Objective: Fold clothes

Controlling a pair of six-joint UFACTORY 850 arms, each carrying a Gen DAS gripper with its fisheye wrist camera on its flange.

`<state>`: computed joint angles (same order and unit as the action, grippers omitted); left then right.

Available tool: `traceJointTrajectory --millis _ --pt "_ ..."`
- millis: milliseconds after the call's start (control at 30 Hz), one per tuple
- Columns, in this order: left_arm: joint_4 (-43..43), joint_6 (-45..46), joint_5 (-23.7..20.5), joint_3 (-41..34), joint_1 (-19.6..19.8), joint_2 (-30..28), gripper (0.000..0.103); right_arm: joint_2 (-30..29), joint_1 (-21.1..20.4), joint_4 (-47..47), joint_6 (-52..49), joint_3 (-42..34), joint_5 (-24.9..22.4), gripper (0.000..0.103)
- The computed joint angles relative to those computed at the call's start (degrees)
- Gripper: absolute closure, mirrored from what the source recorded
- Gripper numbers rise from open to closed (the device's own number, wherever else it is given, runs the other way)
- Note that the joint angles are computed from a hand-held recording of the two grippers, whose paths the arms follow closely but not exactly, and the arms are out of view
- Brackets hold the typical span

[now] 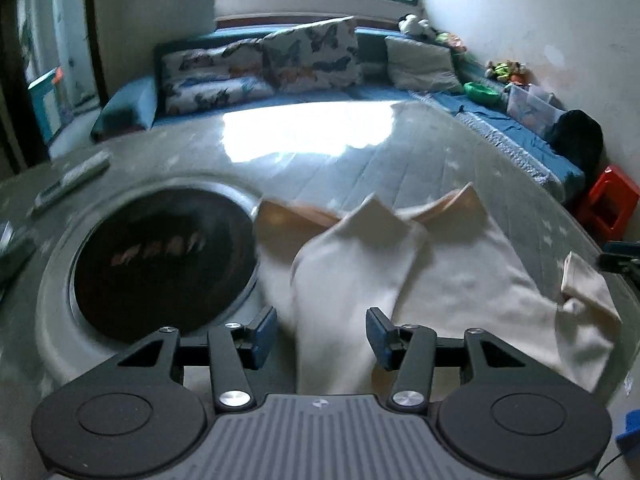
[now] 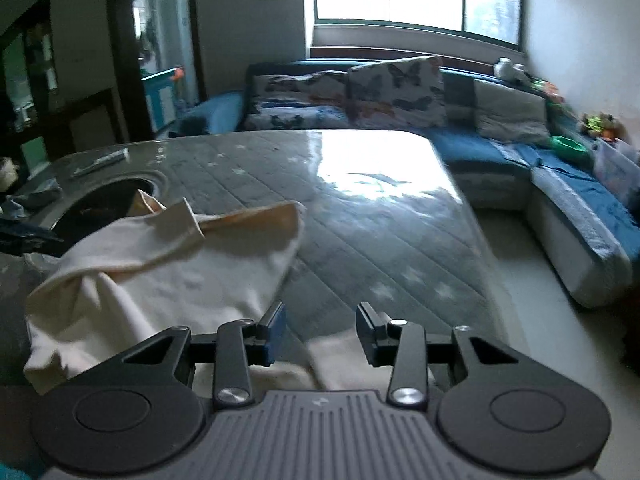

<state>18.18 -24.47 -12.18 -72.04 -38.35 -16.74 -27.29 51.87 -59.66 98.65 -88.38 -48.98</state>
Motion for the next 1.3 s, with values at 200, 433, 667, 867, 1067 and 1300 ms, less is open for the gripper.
traceJointTrajectory --millis 200,433,667,867,1067,1300 --pt "5.1 -9.66 -3.66 -9.39 1.72 -8.2 0.05 -5.28 -4.79 -0.13 -2.42 -5.16 6.59 0.065" --pt "2.49 -9.14 -6.82 -17.55 3.94 -15.39 0.051 -12.16 -9.19 3.41 -6.26 -12.31 11.3 0.065" --pt "0.47 -5.15 -9.43 -24.38 4.17 -21.36 0.061 -15.57 -11.28 4.18 -6.82 -15.56 14.26 0.065" --pt "-4.52 1.48 -10.05 -28.64 3.77 -24.22 0.091 -15.9 -11.68 3.14 -6.49 -15.82 14.62 0.099" --pt "-7.22 4.6 -11.29 -35.69 2.9 -28.69 0.092 -15.23 -10.82 -0.98 -4.33 -15.85 6.78 0.099" --pt "-4.18 1.98 -13.74 -42.93 1.26 -33.0 0.085 -15.61 -12.14 0.75 -7.37 -17.1 0.62 0.097"
